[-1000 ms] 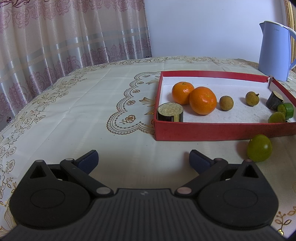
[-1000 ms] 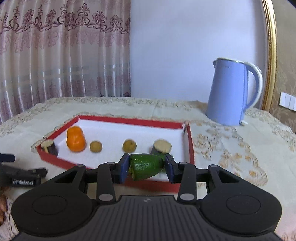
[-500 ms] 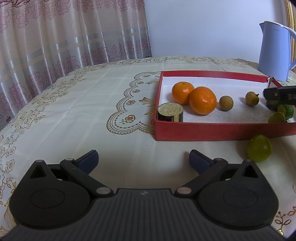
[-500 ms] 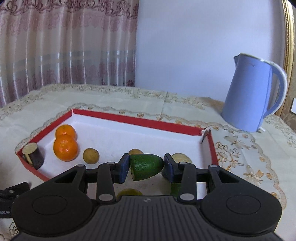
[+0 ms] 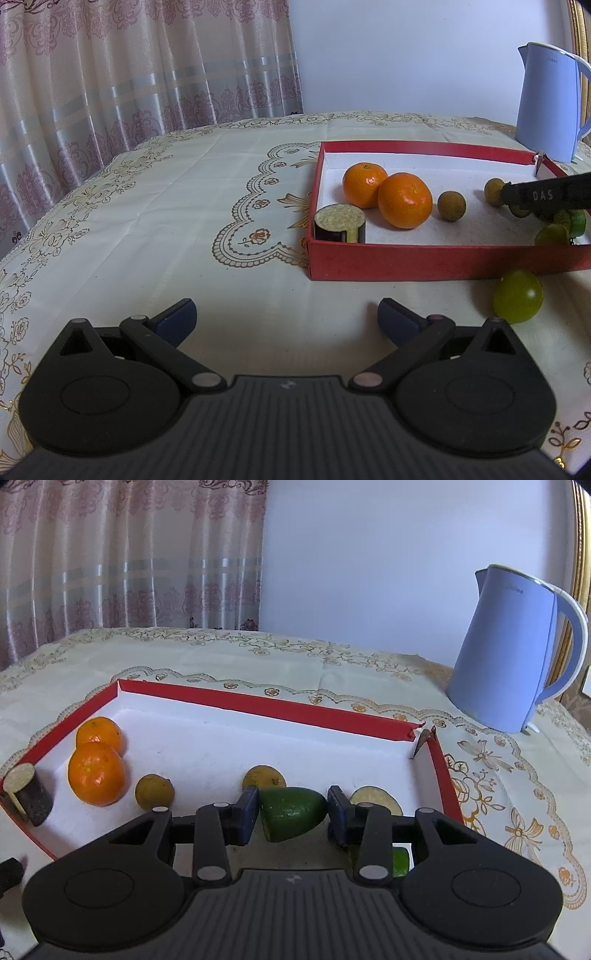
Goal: Organize fruits
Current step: 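Carry the cucumber wedge into the red tray and open the right gripper, then move the left gripper to the round green fruit and close on it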
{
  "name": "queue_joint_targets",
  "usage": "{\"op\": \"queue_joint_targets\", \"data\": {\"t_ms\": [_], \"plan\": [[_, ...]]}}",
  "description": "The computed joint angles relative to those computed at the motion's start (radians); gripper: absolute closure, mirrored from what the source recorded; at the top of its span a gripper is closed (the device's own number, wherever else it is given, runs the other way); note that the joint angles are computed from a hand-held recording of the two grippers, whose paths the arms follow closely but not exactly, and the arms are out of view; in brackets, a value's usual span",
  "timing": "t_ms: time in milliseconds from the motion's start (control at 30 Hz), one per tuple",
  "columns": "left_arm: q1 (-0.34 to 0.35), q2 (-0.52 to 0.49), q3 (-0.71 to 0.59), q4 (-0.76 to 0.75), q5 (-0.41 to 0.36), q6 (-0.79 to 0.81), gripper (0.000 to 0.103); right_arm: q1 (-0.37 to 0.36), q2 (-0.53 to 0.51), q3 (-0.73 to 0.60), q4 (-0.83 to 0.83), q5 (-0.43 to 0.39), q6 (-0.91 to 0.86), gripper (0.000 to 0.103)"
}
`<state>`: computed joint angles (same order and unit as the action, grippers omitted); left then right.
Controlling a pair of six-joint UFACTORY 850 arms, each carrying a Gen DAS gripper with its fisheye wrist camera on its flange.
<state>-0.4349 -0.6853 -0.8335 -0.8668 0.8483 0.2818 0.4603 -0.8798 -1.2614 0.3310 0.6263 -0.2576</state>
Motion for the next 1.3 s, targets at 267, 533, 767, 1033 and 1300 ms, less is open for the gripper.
{"op": "queue_joint_targets", "data": {"t_ms": [267,533,767,1033,1300], "plan": [[0.001,0.001,0.000,0.001,-0.001,-0.001,0.000,-0.012,0.034,0.043,-0.064,0.014,0.069,0.056],[0.001,0.001,0.001,0.001,0.000,0.001,0.000,-0.018,0.181,0.304,-0.124,0.233,0.119,0.034],[0.001,0.002,0.001,0.001,-0.001,0.001,0.000,-0.049,0.203,0.411,-0.180,0.230,0.227,0.033],[0.001,0.002,0.001,0.001,-0.001,0.001,0.000,-0.070,0.167,0.398,-0.203,0.190,0.308,0.024],[-0.008,0.000,0.007,0.020,0.025,0.008,0.000,-0.061,0.154,0.369,-0.164,0.140,0.278,0.008]]}}
